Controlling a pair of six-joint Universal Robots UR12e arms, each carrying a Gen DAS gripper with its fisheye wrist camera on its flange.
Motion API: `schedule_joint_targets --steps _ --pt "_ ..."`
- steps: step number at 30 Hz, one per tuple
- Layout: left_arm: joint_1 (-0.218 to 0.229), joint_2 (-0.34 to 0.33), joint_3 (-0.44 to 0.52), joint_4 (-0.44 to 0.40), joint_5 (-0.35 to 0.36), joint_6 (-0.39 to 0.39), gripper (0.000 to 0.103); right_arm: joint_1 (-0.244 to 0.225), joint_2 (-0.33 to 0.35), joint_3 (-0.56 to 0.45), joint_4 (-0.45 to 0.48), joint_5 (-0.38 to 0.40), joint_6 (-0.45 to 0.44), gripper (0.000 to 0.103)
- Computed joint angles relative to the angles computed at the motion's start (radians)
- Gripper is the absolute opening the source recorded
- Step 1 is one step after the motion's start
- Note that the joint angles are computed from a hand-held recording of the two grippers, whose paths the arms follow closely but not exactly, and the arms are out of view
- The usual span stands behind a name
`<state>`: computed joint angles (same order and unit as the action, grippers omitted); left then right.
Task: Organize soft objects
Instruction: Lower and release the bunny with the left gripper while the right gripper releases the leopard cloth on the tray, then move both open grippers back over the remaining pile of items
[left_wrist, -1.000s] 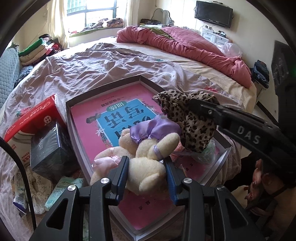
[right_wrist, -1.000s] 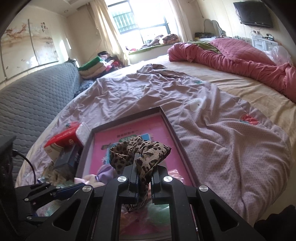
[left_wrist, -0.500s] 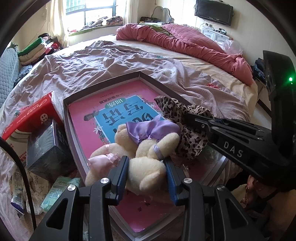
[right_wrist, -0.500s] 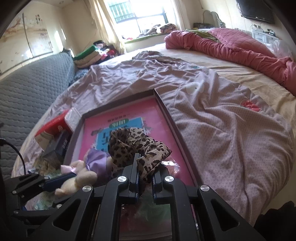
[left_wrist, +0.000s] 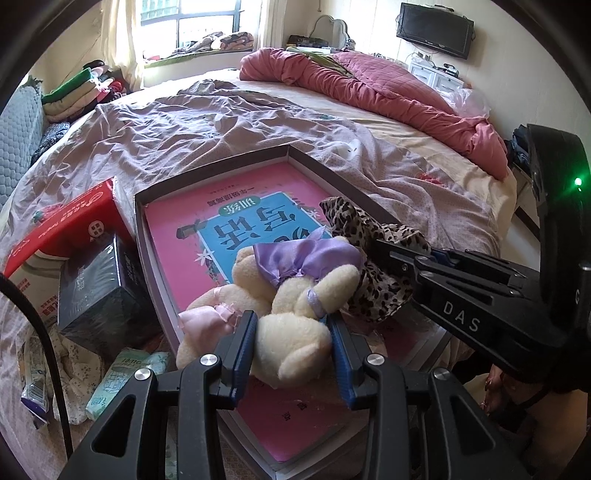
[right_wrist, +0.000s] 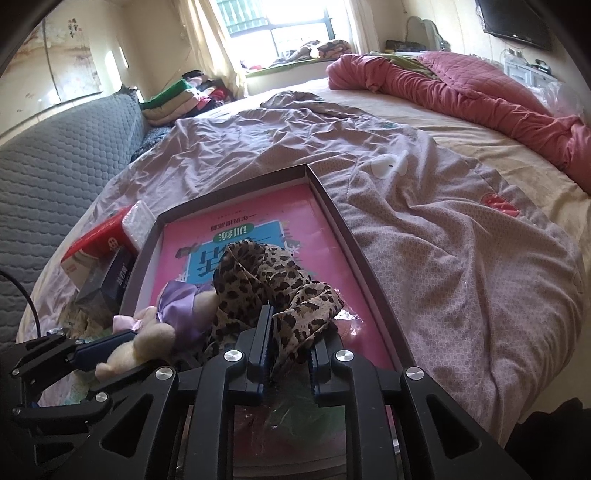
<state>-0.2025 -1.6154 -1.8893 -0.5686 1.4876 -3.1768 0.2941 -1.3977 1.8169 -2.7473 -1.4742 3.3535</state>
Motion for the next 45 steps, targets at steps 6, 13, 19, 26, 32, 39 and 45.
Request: schedule_joint_targets --steps 6,13,19,26,32,39,45 --pt "-0.005 0.000 0.001 0.002 0.016 0.009 0.040 0.000 -0.002 0.001 -0.002 -0.003 0.003 0.029" --pt "-0.003 0.001 0.000 0.006 0.011 0.000 0.041 0.001 -0.011 0.005 -0.009 -0.013 0.011 0.036" --pt "0.008 0.007 -0.001 -0.001 -0.013 -0.019 0.041 -0.001 -0.019 0.008 -0.018 -0.015 0.019 0.036" --pt "0.010 0.012 -0.001 -0.006 -0.009 -0.021 0.048 -0.003 -0.029 0.008 -0.017 -0.022 0.028 0.037" --pt "0.019 0.022 -0.008 -0.002 -0.045 -0.014 0.058 -0.004 -0.036 0.009 -0.022 -0.028 0.036 0.037" --pt "0.019 0.031 -0.013 -0.016 -0.038 -0.009 0.060 -0.004 -0.041 0.009 -0.024 -0.028 0.032 0.038" --pt "0.020 0.044 -0.016 0.000 -0.029 -0.014 0.063 0.005 -0.046 0.004 -0.026 -0.040 0.030 0.045"
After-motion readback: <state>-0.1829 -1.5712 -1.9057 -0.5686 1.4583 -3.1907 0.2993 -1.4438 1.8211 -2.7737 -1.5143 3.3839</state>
